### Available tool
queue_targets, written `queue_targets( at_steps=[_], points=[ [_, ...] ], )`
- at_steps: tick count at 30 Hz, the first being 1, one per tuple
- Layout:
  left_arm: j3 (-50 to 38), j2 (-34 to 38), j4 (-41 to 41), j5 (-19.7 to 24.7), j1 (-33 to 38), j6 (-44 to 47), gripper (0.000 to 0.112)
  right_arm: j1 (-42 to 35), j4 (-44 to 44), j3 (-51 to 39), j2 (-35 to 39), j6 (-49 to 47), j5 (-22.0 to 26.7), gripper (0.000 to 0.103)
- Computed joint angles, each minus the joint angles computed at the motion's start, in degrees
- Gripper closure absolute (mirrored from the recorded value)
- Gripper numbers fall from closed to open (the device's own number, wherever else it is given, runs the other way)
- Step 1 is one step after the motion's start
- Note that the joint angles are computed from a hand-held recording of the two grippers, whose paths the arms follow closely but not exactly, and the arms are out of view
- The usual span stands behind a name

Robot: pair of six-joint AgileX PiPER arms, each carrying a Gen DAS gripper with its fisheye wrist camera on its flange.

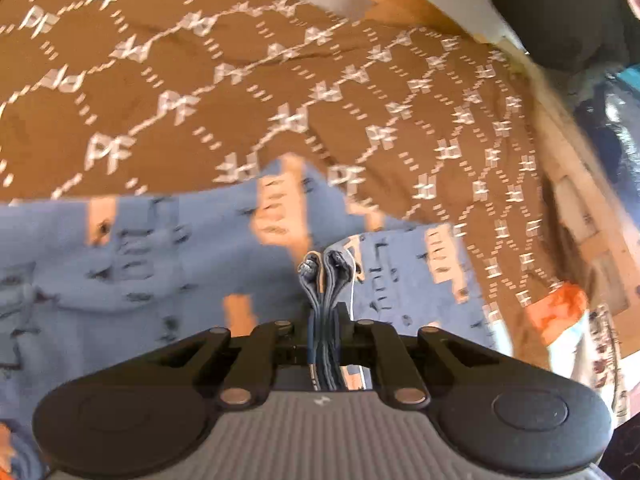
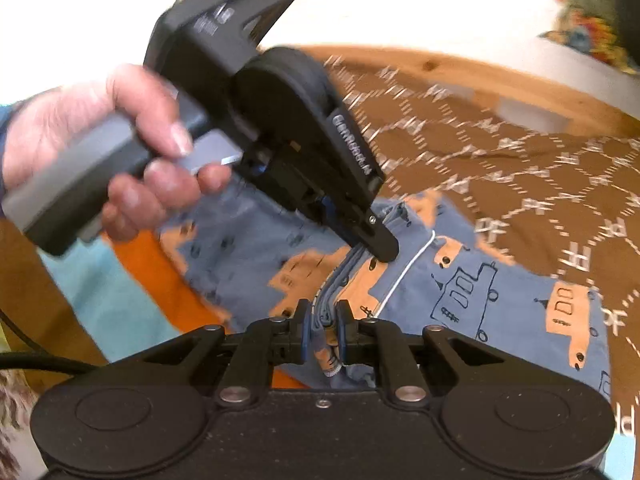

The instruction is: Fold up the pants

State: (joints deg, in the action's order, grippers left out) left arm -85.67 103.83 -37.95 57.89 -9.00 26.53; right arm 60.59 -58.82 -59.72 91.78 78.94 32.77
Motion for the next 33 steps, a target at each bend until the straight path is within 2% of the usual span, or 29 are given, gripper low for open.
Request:
queue_targets(
  at_steps=[3, 5, 6, 7, 8, 9, 11, 13, 14, 15, 17, 18, 20, 21, 23, 26, 28, 30, 31, 33],
  points=[
    [1.55, 0.69, 2.52, -2.14, -0.49, -0.19, 0.096, -2.29, 10.58, -1.67, 0.89, -12.09, -3.20, 0.083],
    [2.41, 0.38, 2.46, -3.34, -0.55, -1.42, 0.092, -2.94, 9.41, 0.75, -1.51, -11.39, -4.82, 0.070],
    [2.73, -0.16, 2.33, -3.66, -0.47, -1.98, 0.085, -2.34, 7.10, 2.72, -3.70, -9.75, -4.03, 0.054],
    [3.13, -0.95, 2.92, -4.36, -0.63, -2.50, 0.080, -1.73, 3.48, 5.21, -6.24, -7.52, -2.79, 0.043],
    [4.15, -2.38, 4.48, -6.23, -1.25, -3.44, 0.067, -0.95, -0.28, 7.28, -7.99, -4.88, -0.85, 0.042],
    [5.84, -4.13, 6.23, -9.23, -2.22, -4.15, 0.060, -0.05, -3.83, 9.14, -9.68, -3.03, 3.34, 0.042],
    [9.01, -6.74, 10.31, -16.13, -5.01, -7.09, 0.060, -0.54, -8.95, 11.04, -10.33, -1.61, 11.31, 0.042],
    [10.63, -7.84, 19.48, -21.99, -9.75, -16.32, 0.060, -3.54, -13.77, 11.45, -8.56, 0.74, 15.33, 0.042],
    [11.33, -7.41, 25.21, -24.74, -12.09, -21.95, 0.060, -6.55, -17.99, 11.77, -6.84, 4.10, 15.42, 0.040],
    [11.30, -6.59, 30.94, -26.08, -13.89, -27.32, 0.060, -8.82, -20.84, 11.69, -4.92, 6.38, 15.01, 0.033],
    [12.53, -5.67, 40.19, -28.54, -16.29, -35.22, 0.057, -12.74, -25.63, 11.00, 0.23, 8.90, 13.96, 0.031],
    [14.04, -5.97, 41.43, -30.40, -16.30, -36.69, 0.057, -14.50, -26.91, 10.40, 2.82, 8.30, 13.16, 0.033],
    [16.26, -6.62, 37.10, -32.97, -14.66, -32.84, 0.056, -16.76, -32.37, 12.20, 4.87, 13.01, 11.83, 0.026],
    [16.55, -6.65, 34.44, -33.23, -13.96, -30.36, 0.056, -17.18, -34.70, 13.81, 4.41, 16.81, 12.24, 0.020],
    [17.12, -7.07, 28.49, -33.06, -12.02, -24.22, 0.056, -17.43, -36.12, 15.57, 3.51, 19.00, 13.92, 0.019],
    [15.73, -6.51, 31.34, -31.78, -12.74, -26.62, 0.055, -18.02, -35.19, 16.98, 1.71, 20.51, 15.97, 0.019],
    [15.47, -7.07, 32.37, -30.60, -12.96, -28.64, 0.051, -16.01, -32.82, 17.09, -0.07, 19.16, 18.84, 0.023],
    [14.89, -8.31, 31.03, -27.32, -12.83, -29.05, 0.034, -11.30, -30.06, 18.91, -4.07, 18.01, 21.25, 0.022],
    [15.39, -9.34, 28.43, -26.30, -12.43, -26.86, 0.030, -8.60, -28.96, 20.04, -6.25, 18.35, 21.73, 0.017],
    [19.85, -13.19, 23.23, -28.17, -12.21, -21.52, 0.022, -3.36, -26.66, 21.64, -8.84, 17.99, 22.13, 0.006]
  ],
)
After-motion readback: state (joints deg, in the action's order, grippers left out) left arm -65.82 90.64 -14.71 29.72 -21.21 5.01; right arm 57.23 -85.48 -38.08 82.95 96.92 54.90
